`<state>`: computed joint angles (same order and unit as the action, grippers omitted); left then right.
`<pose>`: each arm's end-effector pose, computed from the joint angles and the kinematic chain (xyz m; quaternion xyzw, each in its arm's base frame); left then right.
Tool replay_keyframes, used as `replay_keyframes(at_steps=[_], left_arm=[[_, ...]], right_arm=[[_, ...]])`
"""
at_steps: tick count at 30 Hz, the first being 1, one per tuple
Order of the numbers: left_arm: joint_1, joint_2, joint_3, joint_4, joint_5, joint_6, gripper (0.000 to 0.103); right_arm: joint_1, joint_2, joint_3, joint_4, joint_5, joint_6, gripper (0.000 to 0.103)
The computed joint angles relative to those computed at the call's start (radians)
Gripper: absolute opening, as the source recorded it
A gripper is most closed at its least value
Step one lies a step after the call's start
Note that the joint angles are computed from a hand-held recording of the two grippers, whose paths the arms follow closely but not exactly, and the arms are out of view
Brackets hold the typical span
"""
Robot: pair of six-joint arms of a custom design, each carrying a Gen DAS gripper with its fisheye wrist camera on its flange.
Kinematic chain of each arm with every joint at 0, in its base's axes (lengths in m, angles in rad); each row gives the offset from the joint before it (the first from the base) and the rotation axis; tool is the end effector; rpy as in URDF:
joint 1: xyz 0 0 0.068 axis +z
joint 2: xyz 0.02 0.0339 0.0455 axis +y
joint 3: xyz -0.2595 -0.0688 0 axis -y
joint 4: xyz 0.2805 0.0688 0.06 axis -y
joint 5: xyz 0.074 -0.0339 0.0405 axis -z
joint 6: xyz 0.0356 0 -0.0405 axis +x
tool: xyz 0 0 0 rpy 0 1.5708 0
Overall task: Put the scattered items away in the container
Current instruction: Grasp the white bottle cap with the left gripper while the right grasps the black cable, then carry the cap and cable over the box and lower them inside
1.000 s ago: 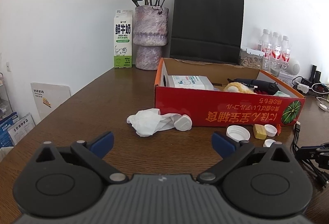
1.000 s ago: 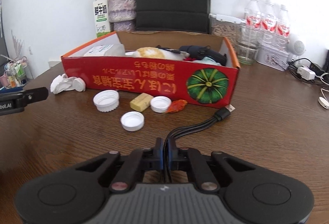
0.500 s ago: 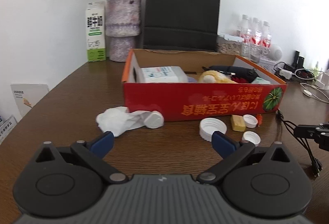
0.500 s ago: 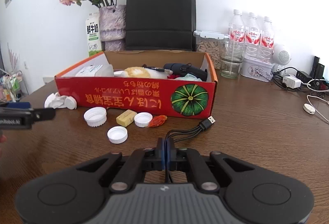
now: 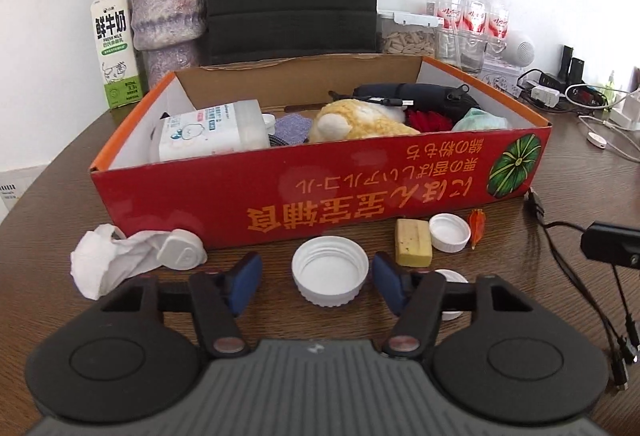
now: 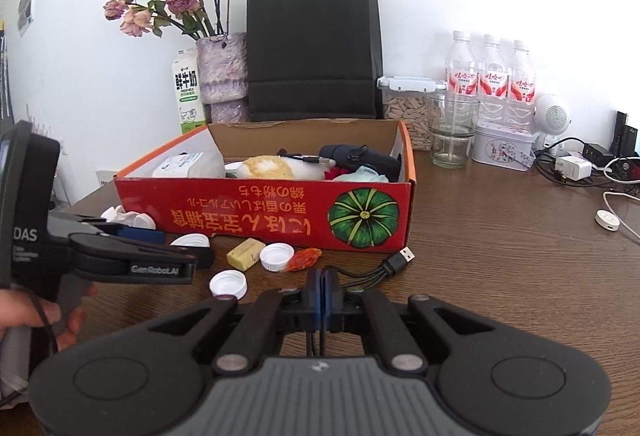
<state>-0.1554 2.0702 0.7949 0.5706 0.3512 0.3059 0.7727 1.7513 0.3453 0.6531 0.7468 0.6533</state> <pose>0.3589 -0.0686 0.0208 0.2757 0.8533 -0.1271 0.4239 0.1922 0.1536 0.0335 0.0938 0.8614 -0.0110 0.4990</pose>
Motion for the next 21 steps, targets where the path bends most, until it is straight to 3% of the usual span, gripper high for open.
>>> replay_keyframes(at_steps=[1, 11, 21], left_arm=[[-0.004, 0.000, 0.003, -0.005, -0.005, 0.001, 0.040], [0.066, -0.131, -0.126, 0.080, 0.092, -0.023, 0.040], [0.134, -0.339, -0.230, 0.050, 0.192, -0.036, 0.040]], right_arm=[[-0.002, 0.005, 0.001, 0.007, -0.006, -0.004, 0.001], [0.026, 0.001, 0.009, 0.017, 0.013, -0.021, 0.001], [0.113, -0.201, -0.007, -0.091, 0.149, -0.069, 0.001]])
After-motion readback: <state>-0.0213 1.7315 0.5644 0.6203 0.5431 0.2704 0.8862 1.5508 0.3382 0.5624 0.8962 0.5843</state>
